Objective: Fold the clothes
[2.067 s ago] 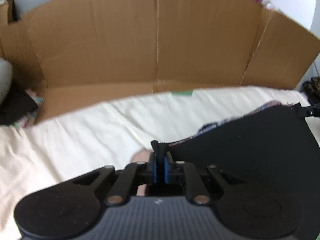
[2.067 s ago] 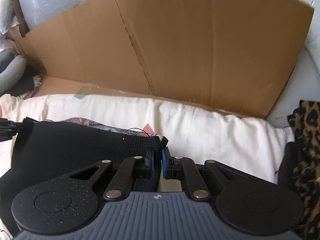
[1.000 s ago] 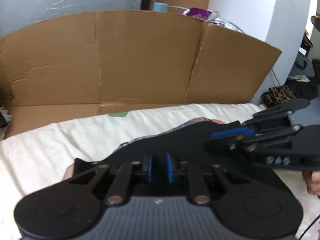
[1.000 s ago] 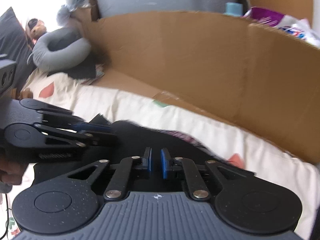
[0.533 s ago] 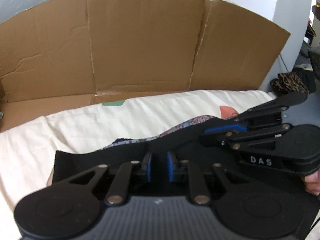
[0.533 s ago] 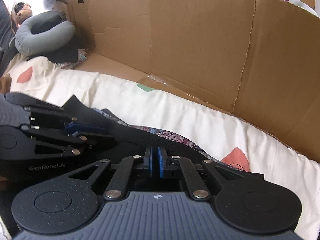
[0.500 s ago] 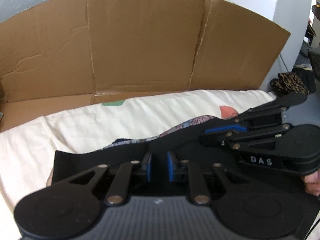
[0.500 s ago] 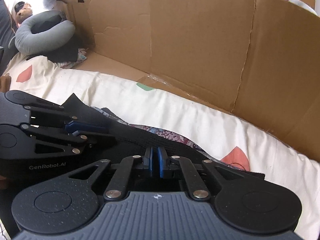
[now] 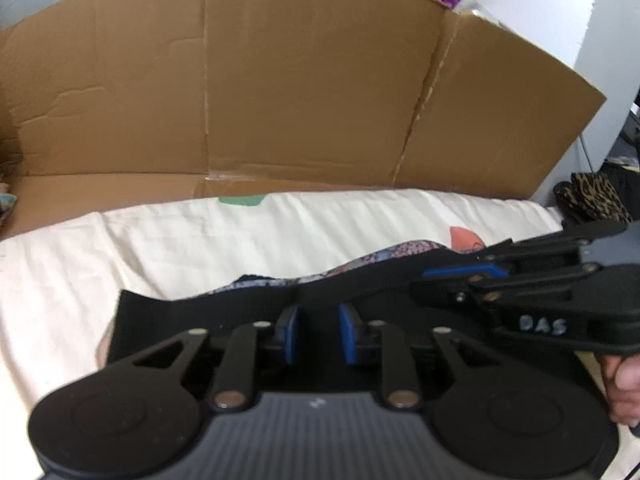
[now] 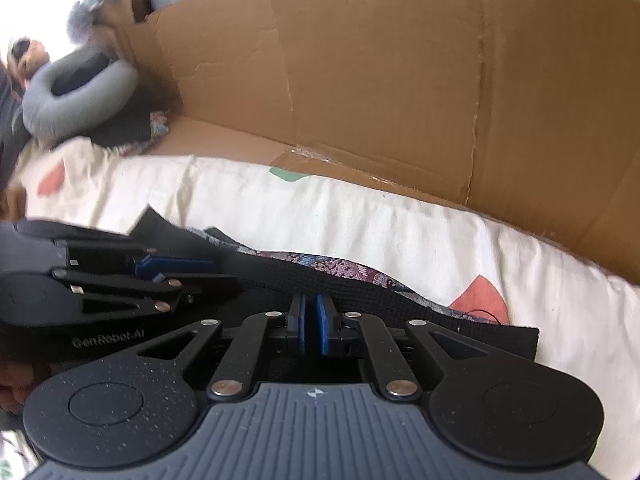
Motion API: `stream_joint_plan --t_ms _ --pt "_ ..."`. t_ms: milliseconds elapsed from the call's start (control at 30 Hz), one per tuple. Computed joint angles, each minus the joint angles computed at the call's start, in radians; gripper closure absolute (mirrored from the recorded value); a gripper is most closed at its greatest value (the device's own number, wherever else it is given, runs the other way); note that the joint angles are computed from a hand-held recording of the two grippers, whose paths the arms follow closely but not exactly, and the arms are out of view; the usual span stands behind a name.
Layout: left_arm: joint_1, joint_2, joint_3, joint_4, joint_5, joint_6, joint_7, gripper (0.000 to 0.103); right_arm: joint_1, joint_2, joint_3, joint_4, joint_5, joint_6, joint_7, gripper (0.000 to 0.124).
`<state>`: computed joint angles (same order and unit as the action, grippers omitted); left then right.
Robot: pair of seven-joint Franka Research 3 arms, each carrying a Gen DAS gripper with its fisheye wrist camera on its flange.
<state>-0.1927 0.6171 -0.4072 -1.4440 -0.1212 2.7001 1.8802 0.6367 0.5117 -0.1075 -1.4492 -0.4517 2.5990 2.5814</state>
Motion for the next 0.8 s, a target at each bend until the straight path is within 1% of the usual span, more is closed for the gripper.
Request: stream_joint_plan --t_ms 67,100,167,267,333,367,400,467,500,533,567,600,667,733,767,800 --pt "0.013 -0.029 -0.008 -0.034 -0.015 0.03 -0.005 0.059 0.015 -0.031 -0.016 -0.036 -0.029 0.032 0.032 0.112" --pt "0.032 -0.046 -0.028 -0.061 -0.034 0.057 0.011 0.058 0.028 -0.049 -0.028 -0.059 -0.061 0.052 0.053 0.112" --pt "0.079 -0.078 -0.079 -0.117 -0.084 0.109 0.057 0.058 0.046 -0.083 -0.044 -0.103 -0.123 0.089 0.103 0.112" --pt "0.146 -0.11 -0.161 -0.187 -0.16 0.159 0.144 0.06 0.047 -0.118 -0.036 -0.154 -0.177 0.119 0.14 0.112" --pt "0.17 -0.117 -0.196 -0.213 -0.184 0.161 0.211 0.06 0.041 -0.119 -0.017 -0.156 -0.197 0.103 0.118 0.111" --pt "0.174 -0.119 -0.204 -0.221 -0.19 0.155 0.237 0.06 0.037 -0.116 -0.007 -0.155 -0.199 0.098 0.106 0.111" --pt "0.16 -0.118 -0.19 -0.221 -0.182 0.143 0.245 0.062 0.033 -0.113 0.002 -0.155 -0.2 0.093 0.096 0.111" --pt "0.127 -0.118 -0.155 -0.232 -0.163 0.158 0.244 0.064 0.04 -0.104 0.005 -0.149 -0.215 0.07 0.091 0.11" --pt "0.108 -0.117 -0.134 -0.236 -0.145 0.165 0.235 0.061 0.042 -0.098 0.008 -0.144 -0.221 0.055 0.086 0.107" --pt "0.077 -0.113 -0.095 -0.23 -0.109 0.163 0.211 0.058 0.036 -0.09 0.017 -0.138 -0.213 0.044 0.067 0.105" --pt "0.044 -0.103 -0.055 -0.211 -0.068 0.138 0.182 0.051 0.032 -0.086 0.022 -0.138 -0.206 0.036 0.052 0.104" --pt "0.028 -0.091 -0.033 -0.194 -0.043 0.116 0.16 0.042 0.029 -0.086 0.024 -0.144 -0.204 0.033 0.043 0.104" --pt "0.018 -0.075 -0.017 -0.172 -0.023 0.091 0.126 0.036 0.023 -0.088 0.028 -0.158 -0.195 0.038 0.03 0.104" --pt "0.019 -0.068 -0.02 -0.16 -0.011 0.083 0.121 0.035 0.028 -0.095 0.024 -0.17 -0.203 0.039 0.03 0.104" --pt "0.026 -0.073 -0.028 -0.166 -0.013 0.087 0.122 0.039 0.035 -0.102 0.017 -0.175 -0.216 0.031 0.046 0.104" --pt "0.045 -0.082 -0.05 -0.183 -0.031 0.105 0.135 0.045 0.041 -0.109 0.012 -0.181 -0.229 0.022 0.063 0.104"
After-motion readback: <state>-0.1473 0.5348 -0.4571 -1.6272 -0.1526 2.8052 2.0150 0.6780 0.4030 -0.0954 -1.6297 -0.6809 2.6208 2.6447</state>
